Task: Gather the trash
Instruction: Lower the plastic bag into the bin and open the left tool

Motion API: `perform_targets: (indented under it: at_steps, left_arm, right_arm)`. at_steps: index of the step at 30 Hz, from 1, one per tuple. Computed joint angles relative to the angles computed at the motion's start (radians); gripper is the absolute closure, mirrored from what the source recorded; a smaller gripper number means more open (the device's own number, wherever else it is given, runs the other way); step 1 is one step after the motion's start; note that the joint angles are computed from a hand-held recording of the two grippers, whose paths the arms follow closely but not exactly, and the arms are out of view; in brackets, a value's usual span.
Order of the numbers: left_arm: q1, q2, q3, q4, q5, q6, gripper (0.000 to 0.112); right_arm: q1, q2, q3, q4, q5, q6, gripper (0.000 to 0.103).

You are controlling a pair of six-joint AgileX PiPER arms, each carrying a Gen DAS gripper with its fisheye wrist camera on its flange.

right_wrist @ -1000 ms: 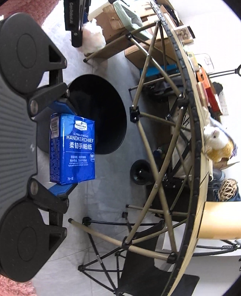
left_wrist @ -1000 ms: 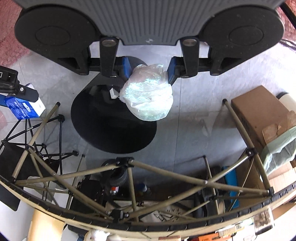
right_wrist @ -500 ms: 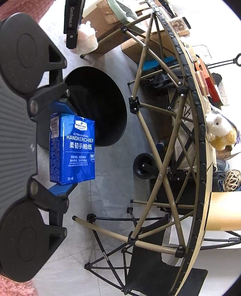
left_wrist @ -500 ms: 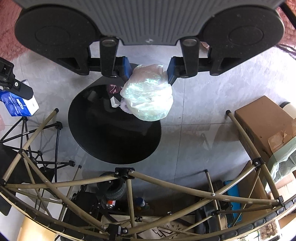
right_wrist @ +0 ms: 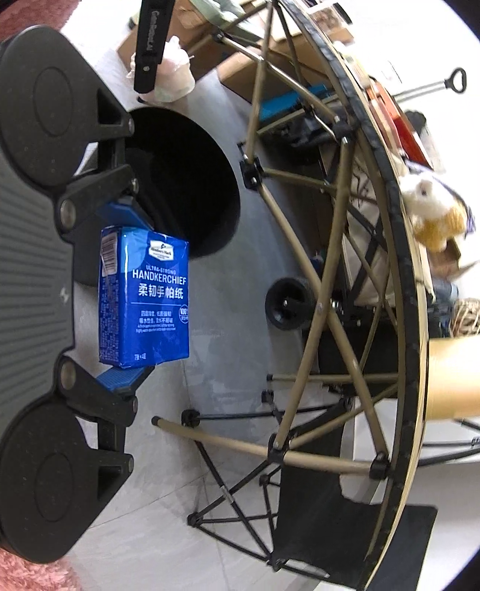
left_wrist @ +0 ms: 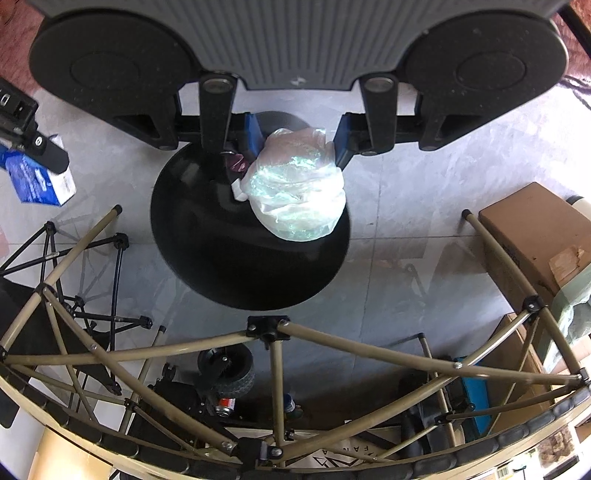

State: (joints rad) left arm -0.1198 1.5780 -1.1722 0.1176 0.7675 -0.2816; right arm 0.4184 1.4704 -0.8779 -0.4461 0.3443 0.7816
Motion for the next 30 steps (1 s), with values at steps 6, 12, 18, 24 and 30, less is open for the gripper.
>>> perform_targets:
  at_steps: [6,12,18,24,30]
  left_arm:
    - [-0.031,0.087,-0.12,-0.012,0.042,-0.031,0.073]
    - [-0.038,0.159,-0.229,-0.041,0.087,-0.039,0.073]
    - [-0.04,0.224,-0.318,-0.048,0.13,-0.056,0.073]
    - [-0.055,0.286,-0.39,-0.066,0.167,-0.061,0.073]
    - [-0.073,0.36,-0.466,-0.063,0.213,-0.096,0.073]
  right_arm:
    - [-0.01,0.017,-0.002,-0.086,0.0,0.097,0.031]
    - [-0.022,0.043,-0.024,-0.134,0.017,0.155,0.031]
    - [-0.024,0.06,-0.036,-0.245,0.032,0.257,0.031]
    - [-0.038,0.082,-0.053,-0.231,0.045,0.248,0.031]
    - [-0.04,0.096,-0.062,-0.234,0.058,0.243,0.031]
